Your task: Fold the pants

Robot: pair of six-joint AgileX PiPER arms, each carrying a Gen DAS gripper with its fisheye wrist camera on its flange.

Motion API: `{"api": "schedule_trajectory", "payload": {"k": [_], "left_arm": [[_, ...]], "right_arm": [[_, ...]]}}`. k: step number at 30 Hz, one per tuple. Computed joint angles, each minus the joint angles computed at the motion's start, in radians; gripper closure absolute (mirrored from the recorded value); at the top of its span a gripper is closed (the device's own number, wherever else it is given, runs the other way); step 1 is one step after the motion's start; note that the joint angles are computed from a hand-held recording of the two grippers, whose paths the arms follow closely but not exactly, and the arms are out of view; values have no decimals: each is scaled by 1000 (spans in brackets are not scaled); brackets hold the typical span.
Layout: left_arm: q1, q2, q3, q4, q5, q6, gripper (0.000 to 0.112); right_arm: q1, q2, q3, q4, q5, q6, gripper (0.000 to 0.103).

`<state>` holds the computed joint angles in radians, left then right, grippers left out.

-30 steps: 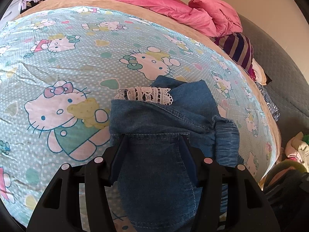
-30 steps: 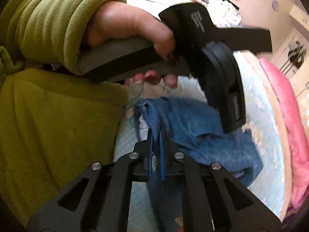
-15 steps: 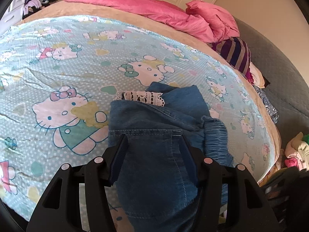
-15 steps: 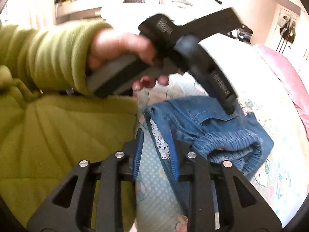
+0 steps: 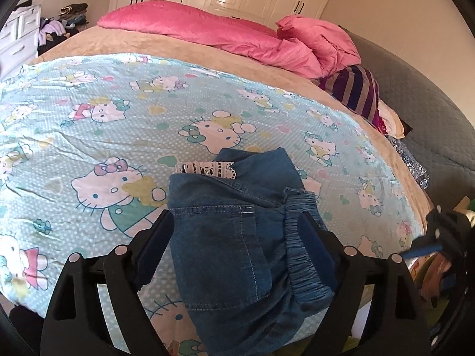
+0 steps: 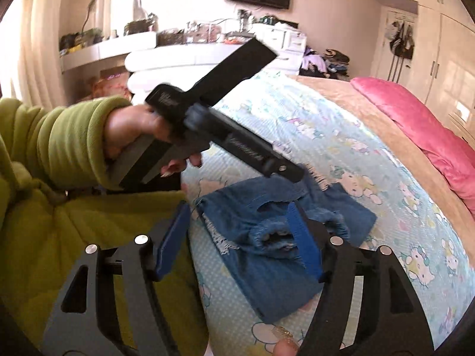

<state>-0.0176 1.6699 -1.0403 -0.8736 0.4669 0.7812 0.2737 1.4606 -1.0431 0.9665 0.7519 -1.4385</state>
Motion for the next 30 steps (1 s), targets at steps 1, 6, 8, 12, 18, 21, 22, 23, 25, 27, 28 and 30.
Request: {"api": "schedule_trajectory", "payload": {"k": [1,6,8,12,18,21,22,23,25,27,28,30], "left_arm": [[-1,-8,5,3,-6,-3,23],[-7,-38,26,37,-38,-31,17],[-7,-50,33,63,-52,-53,17],[-3,-60,41,85,-65,-71,16],[2,-46,47,125,-86,-108,16],[6,-23,48,150,-96,-135,16],[6,-18,50,151,-101,-137,16],[9,-8,50,157,-103,-145,16],[12,10,49,158,-105,-149,16],[18,35,44,147,-99,-144,16],[21,45,42,133,-94,-133,16],[28,65,37,105,-83,-111,16]], "right_arm": [[7,10,5,21,-23,-13,37],[-22,17,7,81,-66,-2,26],[-24,33,5,101,-98,5,25],[-41,64,-15,110,-136,64,23],[-50,149,-75,16,-220,271,23],[-50,193,-99,-49,-252,373,23],[-55,216,-115,-72,-252,417,23],[-56,236,-128,-100,-252,461,23],[-58,273,-147,-143,-254,527,23],[-62,313,-169,-191,-247,594,23],[-62,326,-178,-216,-245,628,23],[-65,353,-195,-243,-235,675,23]]}}
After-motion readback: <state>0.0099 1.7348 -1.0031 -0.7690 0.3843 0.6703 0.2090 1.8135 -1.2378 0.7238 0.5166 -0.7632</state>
